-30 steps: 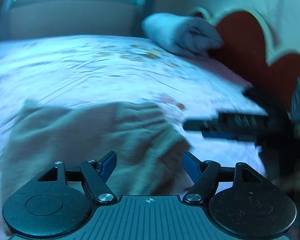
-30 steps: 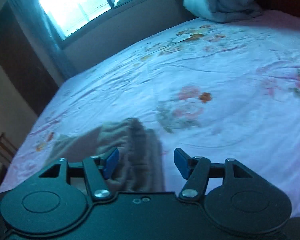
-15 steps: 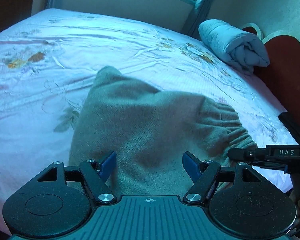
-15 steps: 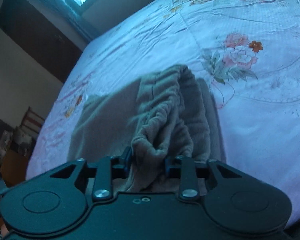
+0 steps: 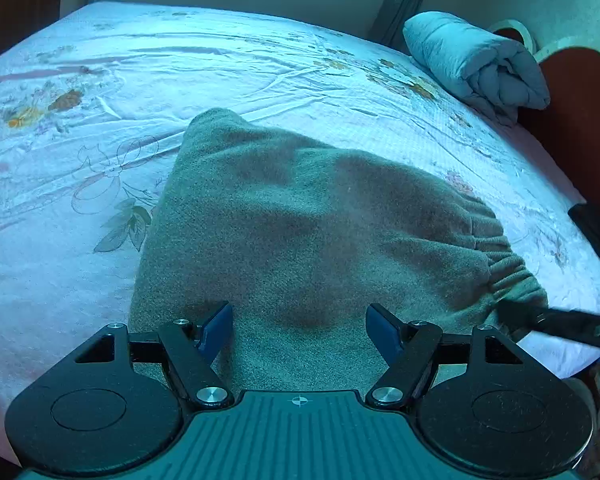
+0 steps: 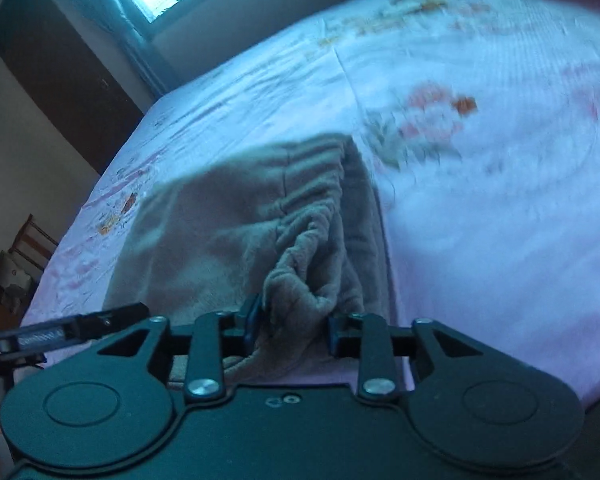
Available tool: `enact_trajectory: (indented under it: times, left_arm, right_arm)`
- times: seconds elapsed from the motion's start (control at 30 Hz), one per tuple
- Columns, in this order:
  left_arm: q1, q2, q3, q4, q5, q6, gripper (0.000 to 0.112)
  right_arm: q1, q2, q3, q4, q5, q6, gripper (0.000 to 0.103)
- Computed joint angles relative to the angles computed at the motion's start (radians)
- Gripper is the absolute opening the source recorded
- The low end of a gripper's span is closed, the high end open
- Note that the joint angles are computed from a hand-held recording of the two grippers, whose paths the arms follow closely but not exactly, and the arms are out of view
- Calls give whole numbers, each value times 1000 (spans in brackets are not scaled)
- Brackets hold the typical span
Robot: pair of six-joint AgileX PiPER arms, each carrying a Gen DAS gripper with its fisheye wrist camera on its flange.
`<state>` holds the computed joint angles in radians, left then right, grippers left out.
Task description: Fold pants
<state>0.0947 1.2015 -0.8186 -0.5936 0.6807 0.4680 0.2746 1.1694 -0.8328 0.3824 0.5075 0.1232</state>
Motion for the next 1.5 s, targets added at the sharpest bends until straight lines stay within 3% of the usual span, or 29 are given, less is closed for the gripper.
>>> enact_trajectory:
  times: [0.2,0.43,0.63,0.77,0.9,1.03,1.17,1.3,1.4,1.5]
  left_arm:
    - [23,15,-37,-3,47,-35,74]
    - [-30,10,-38,81,18,-101,74]
    - [-62,21,-110,160,-17,-137,74]
    - [-65,90,-203,187,-43,-150,74]
    - [-91,203,-290,307,-105,-259,74]
    - [-105,342,-370,444,-112,-374,74]
    - [-80,429,-372,383,-138,-348,74]
    - [-50,496,-410,308,-135,-357,81]
    - [-50,484,-397,330,-171,-417,82]
    - [-16,406,-350,306,-209,-405,82]
  right_arm:
    - [86,-72,-79,-418,31,281,40]
    - [141,100,-231,-268,29,101,40]
    - [226,217,-336,-315,30,112,36]
    - [235,281,-427,-337,32,119,36]
    - [232,392,-562,-336,53,127,34]
    - [243,549,-730,-350,110,156,32]
    - [228,675,-822,-367,187,164,30]
    - [216,712,-805,-551,214,261,28]
    - [186,701,-770,-622,202,328,22]
    - [173,650,-726,-629,184,308,25]
